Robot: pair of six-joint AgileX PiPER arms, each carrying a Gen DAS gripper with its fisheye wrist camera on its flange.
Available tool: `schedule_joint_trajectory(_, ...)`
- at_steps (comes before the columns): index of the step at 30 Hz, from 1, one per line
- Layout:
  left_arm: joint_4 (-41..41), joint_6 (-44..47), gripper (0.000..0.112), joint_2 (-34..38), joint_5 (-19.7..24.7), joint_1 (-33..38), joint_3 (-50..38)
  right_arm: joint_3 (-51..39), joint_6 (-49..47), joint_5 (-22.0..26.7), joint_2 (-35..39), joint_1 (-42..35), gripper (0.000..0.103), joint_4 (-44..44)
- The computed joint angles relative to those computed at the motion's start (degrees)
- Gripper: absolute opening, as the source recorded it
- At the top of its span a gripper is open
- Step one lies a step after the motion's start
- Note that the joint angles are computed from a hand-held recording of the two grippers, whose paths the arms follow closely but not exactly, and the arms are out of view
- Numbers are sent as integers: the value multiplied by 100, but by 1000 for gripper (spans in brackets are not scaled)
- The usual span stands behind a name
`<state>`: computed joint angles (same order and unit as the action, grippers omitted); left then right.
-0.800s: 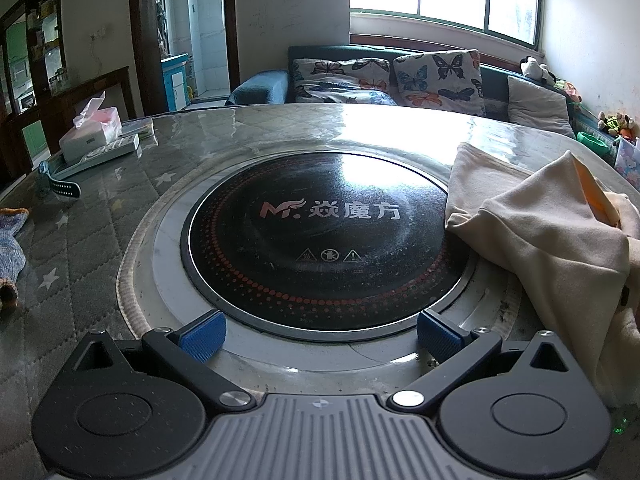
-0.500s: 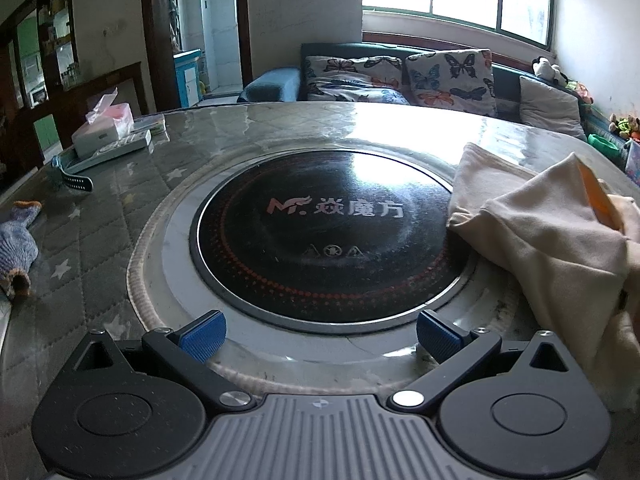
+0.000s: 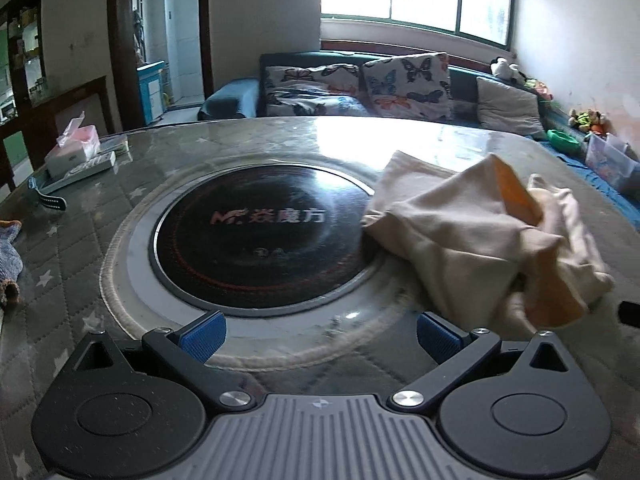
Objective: Fold clothes
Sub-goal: 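Approach the crumpled cream sweatshirt with both tools open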
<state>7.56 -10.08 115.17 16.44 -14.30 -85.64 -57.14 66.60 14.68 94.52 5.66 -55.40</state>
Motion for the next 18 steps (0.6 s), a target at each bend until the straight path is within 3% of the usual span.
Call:
schedule_joint_trajectory(7,-186,86,103,-318,-93,-176,386,249,329,105,-274,204,103,-102)
schedule_joint_trajectory(18,286,-409,103,-770,-323,-432,1009,738,908,218,-724,492,103,-625)
